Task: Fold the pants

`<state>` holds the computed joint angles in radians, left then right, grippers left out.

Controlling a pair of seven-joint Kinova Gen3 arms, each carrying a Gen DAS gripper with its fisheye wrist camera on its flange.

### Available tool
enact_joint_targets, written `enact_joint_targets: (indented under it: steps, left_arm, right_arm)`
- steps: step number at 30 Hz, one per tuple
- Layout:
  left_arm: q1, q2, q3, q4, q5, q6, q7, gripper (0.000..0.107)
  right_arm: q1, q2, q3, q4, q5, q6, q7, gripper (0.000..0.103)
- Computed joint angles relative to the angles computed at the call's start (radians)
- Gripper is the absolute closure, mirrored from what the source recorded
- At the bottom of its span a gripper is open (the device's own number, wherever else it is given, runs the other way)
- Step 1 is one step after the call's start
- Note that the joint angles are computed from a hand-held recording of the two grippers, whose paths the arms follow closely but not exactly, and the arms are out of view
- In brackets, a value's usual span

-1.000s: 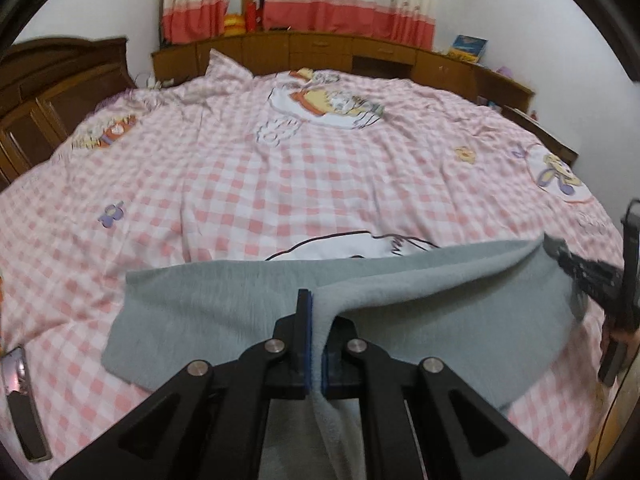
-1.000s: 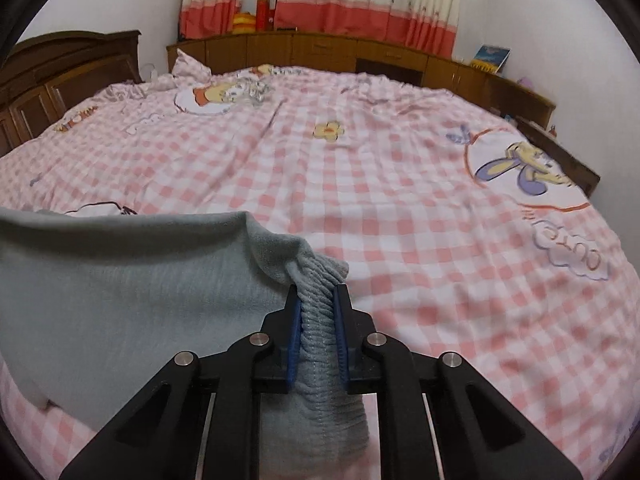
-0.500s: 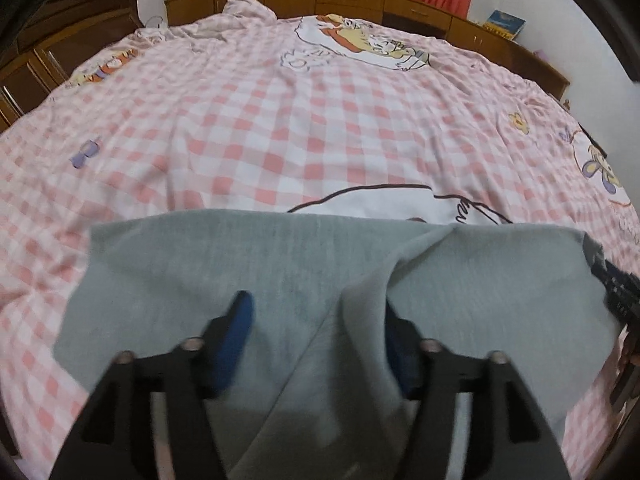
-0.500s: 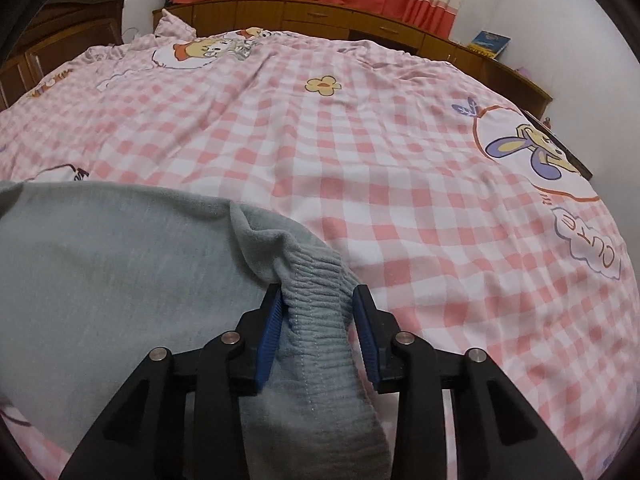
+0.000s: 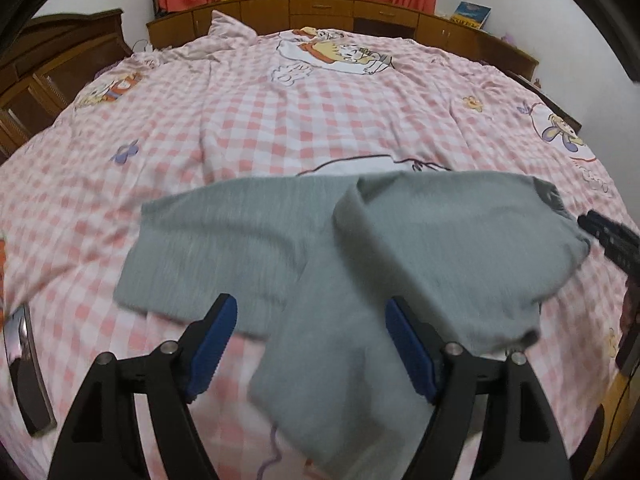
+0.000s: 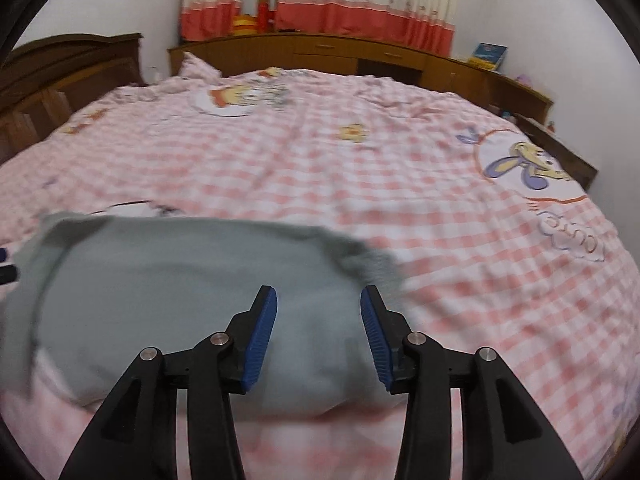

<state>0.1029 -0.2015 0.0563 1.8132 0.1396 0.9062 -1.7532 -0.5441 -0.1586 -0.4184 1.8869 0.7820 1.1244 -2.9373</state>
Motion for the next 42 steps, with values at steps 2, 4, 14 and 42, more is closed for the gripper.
enact_joint_targets:
  steps: [2,4,14,42]
  left_arm:
    - [-0.002,-0.024,-0.046,0.022,0.049,0.008,-0.046,0.027]
    - [-0.01,-0.044,-0.072,0.044,0.07,-0.002,-0.089,0.027]
    - [-0.042,-0.109,-0.152,0.176,0.049,-0.171,-0.213,0.027]
    - [-0.246,-0.038,-0.318,0.167,0.4,-0.013,-0.554,0.027]
  right_arm:
    - [-0.031,0.02,-0.039,-0.02,-0.002,0.017,-0.027,0.058]
    - [-0.079,0.051,-0.075,-0.047,0.004,0.048,-0.063,0.058]
    - [-0.329,0.23,-0.104,-0.223,0.057,0.13,-0.171,0.058]
    - [-0.502,0.417,0.208,-0.528,-0.079,-0.019,0.126,0.1]
